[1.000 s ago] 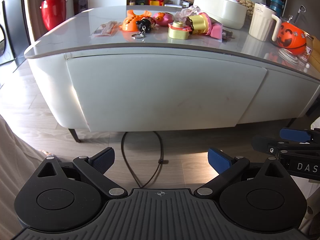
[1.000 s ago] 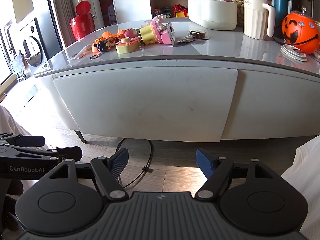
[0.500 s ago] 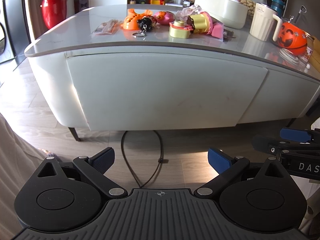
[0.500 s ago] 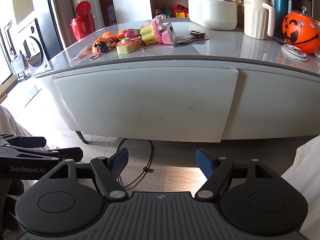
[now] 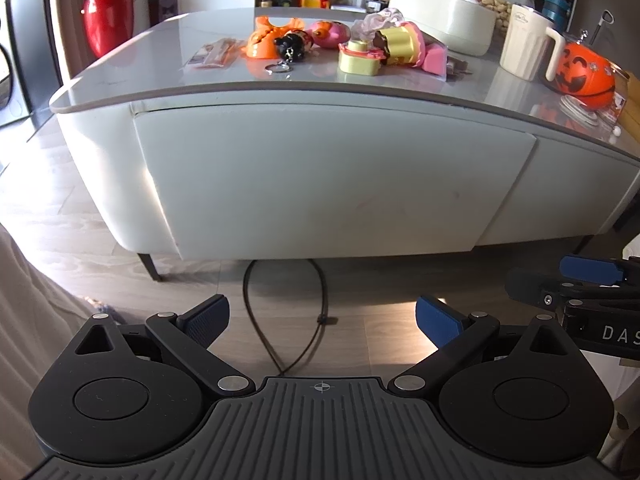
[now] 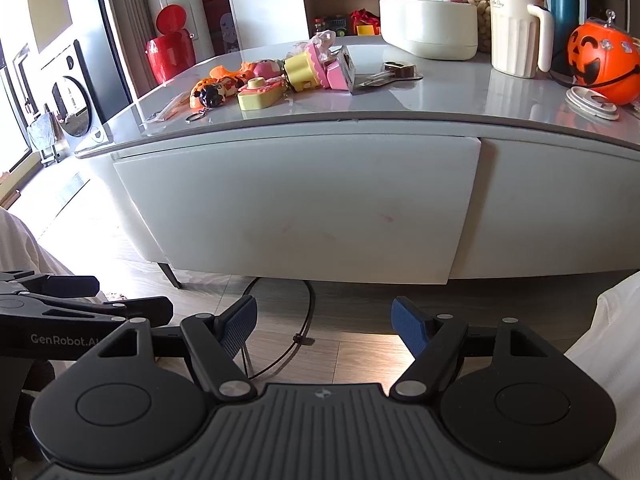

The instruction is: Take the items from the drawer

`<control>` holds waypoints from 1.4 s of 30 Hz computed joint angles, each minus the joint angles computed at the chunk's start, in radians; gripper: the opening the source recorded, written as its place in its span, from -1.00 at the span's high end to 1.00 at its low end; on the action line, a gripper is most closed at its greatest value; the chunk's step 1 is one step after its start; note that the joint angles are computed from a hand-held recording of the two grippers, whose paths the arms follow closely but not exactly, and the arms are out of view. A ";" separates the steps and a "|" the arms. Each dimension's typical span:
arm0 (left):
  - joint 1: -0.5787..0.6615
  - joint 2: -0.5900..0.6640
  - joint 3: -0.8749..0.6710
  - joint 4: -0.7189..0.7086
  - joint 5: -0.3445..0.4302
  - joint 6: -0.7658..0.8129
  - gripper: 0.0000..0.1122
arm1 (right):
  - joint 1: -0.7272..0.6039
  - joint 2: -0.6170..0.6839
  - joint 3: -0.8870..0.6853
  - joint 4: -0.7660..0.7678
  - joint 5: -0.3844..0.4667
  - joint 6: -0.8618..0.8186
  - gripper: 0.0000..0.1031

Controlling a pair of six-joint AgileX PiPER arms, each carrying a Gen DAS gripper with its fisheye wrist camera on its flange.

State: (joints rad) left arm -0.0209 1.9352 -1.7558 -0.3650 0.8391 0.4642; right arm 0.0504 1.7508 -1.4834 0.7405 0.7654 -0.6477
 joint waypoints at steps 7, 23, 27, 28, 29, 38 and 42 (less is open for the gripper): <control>0.006 -0.005 -0.002 0.007 0.004 -0.027 -0.82 | -0.001 0.007 -0.013 -0.016 0.016 0.014 -0.45; -0.002 -0.034 0.030 0.004 -0.026 -0.013 -0.82 | -0.013 -0.004 0.004 0.010 0.019 -0.023 -0.45; -0.001 -0.032 0.027 0.004 -0.024 -0.014 -0.82 | -0.013 -0.002 0.002 0.008 0.021 -0.017 -0.45; -0.001 -0.032 0.027 0.004 -0.024 -0.014 -0.82 | -0.012 -0.001 0.000 0.006 0.022 -0.015 -0.45; -0.001 -0.032 0.027 0.004 -0.024 -0.014 -0.82 | -0.012 0.001 -0.002 0.005 0.023 -0.013 -0.45; -0.001 -0.032 0.025 0.003 -0.023 -0.015 -0.82 | -0.012 0.002 -0.004 0.005 0.024 -0.012 -0.45; -0.001 -0.032 0.025 0.003 -0.023 -0.015 -0.82 | -0.012 0.002 -0.004 0.005 0.024 -0.012 -0.45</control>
State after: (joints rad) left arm -0.0219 1.9032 -1.7307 -0.3624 0.8161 0.4496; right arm 0.0385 1.7529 -1.4872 0.7459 0.7889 -0.6599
